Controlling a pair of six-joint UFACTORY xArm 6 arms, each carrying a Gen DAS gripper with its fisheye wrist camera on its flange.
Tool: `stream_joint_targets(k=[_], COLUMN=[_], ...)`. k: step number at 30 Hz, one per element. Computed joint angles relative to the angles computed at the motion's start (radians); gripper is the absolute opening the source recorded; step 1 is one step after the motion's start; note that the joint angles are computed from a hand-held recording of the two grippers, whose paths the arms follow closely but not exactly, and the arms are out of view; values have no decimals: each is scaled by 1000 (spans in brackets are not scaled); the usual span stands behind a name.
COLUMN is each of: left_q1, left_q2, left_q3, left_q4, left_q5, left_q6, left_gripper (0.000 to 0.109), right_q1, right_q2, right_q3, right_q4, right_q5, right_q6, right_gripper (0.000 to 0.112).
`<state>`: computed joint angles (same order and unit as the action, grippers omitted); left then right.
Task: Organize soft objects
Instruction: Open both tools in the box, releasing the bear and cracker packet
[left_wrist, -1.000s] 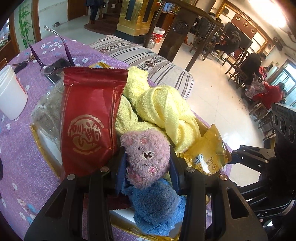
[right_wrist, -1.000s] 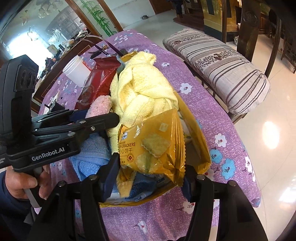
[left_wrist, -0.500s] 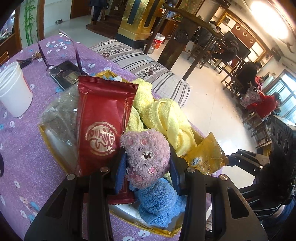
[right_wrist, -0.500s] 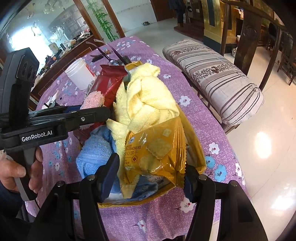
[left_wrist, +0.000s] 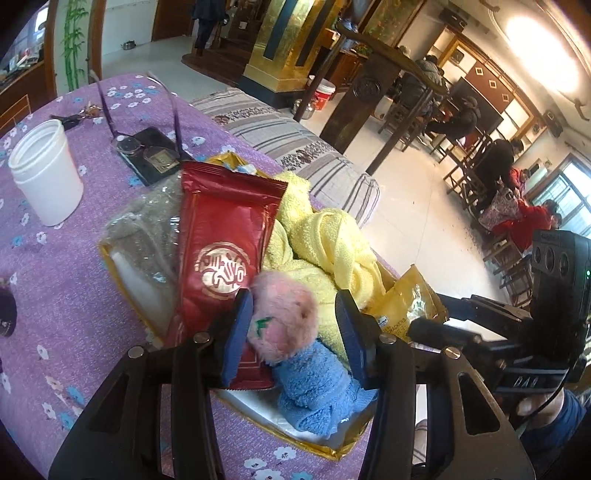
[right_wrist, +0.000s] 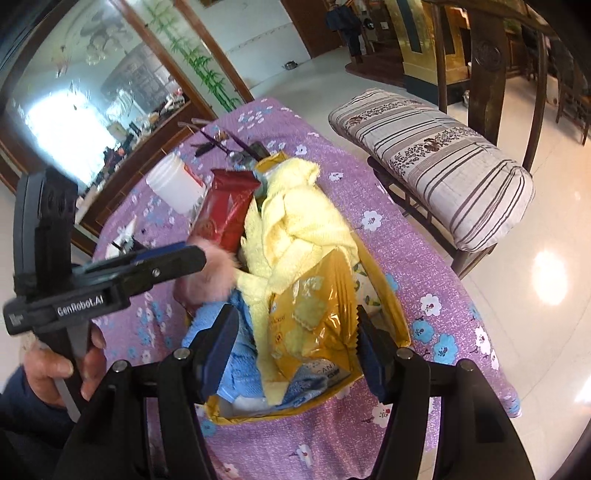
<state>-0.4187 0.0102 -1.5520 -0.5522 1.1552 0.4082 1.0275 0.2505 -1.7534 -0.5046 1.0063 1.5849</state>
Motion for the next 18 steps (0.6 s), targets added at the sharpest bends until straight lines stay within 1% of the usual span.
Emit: stream_joint_targets(k=[9,14,16,18], left_q1=[11,3,4,3], left_q2=[-43,-71,-74,-84], left_q3=[40,72,73,82], left_q4=[4,11,9,10], left_q5=[-16,-19,-15,-17], left_q6=[-10,0,3,10], left_gripper=[46,46,46,46], right_q1=[-13,-36,-44,-44], right_q2=[-62,-71,-69,-67], right_q3=[98,142,151,146], right_q4=[-31,0,32,44], right_q5=[-88,-96,-101,-86], right_q6=[77,110,93,74], right_gripper=[62,61,61,61])
